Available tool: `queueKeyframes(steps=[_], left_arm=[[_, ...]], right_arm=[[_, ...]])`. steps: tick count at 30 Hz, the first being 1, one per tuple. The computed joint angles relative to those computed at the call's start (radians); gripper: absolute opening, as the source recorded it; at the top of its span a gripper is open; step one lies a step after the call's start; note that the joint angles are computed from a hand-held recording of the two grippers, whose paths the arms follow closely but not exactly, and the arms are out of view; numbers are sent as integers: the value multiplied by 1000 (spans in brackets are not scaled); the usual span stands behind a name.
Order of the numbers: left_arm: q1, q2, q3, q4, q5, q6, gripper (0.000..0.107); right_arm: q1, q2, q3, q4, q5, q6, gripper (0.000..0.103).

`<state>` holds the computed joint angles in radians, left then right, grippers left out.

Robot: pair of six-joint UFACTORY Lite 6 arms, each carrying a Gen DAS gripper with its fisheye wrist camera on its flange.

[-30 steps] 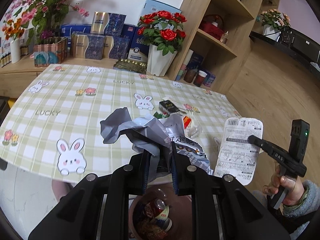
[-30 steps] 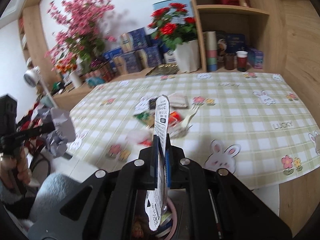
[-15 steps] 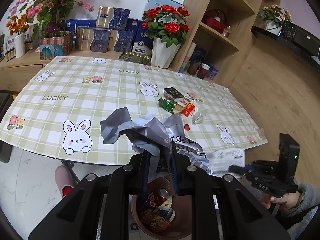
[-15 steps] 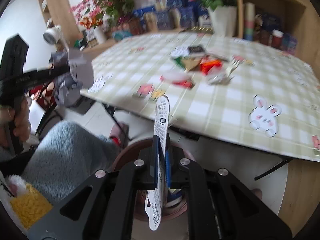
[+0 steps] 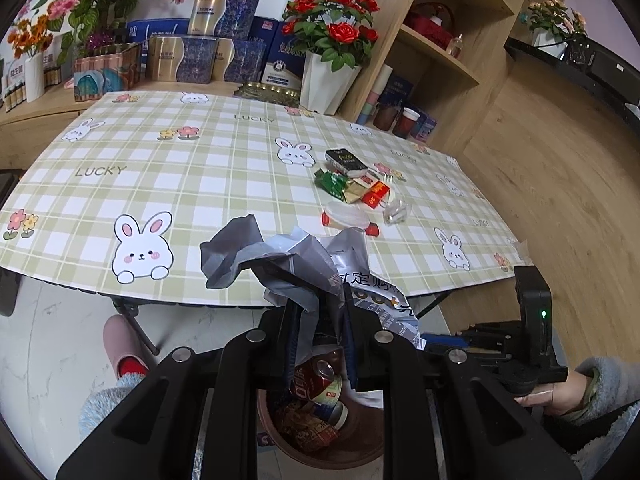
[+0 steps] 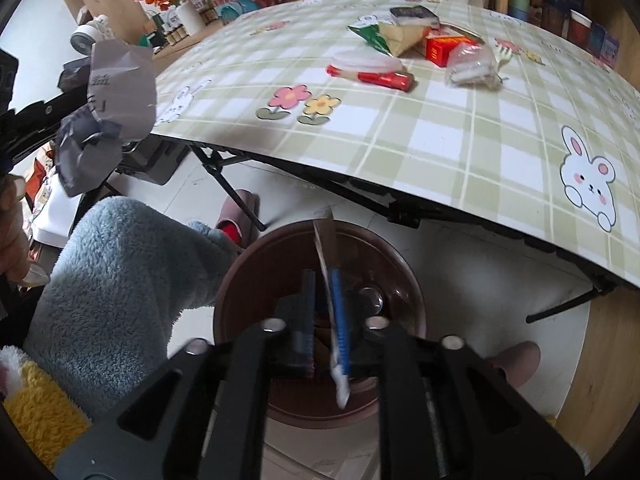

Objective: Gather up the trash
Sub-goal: 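Lower the grey foil wrapper into the bin and open the left gripper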

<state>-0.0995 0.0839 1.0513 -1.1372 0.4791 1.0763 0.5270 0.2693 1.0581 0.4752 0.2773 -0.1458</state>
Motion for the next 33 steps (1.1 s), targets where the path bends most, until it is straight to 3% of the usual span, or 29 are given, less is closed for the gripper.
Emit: queueKeyframes(steps=[4,5,8,10,12,21,26,30,33], left_arm=[[-24,9,-10,13,-8,5,19],[-36,18,-10,25,-12,-1,19],[-56,41,-13,52,-14,-22,19],[-70,64,-16,67,-17,-39,19],[-82,86,-14,87,-14,-60,19],[-146,236,50,213,5,-178,21],[-185,325,94,257,-1,-220,23],[-205,367,123,256,-2,-226,29],[-213,361,120,241,-22,-209,41]], right_arm=[[-19,-46,-28,-29,-18,52,32],[-22,-61,-34,-70,-26,98,39],[-38,-129,-73,-176,-67,221,74],[-61,-178,-96,-206,-82,250,79],[-78,-197,-91,-351,-79,395,91],[-156,-235,-47,-476,-51,487,96],[-185,-230,-30,-447,-46,464,96],[-194,-234,-17,-445,-32,462,96],[-189,-246,-16,-501,-27,507,96]])
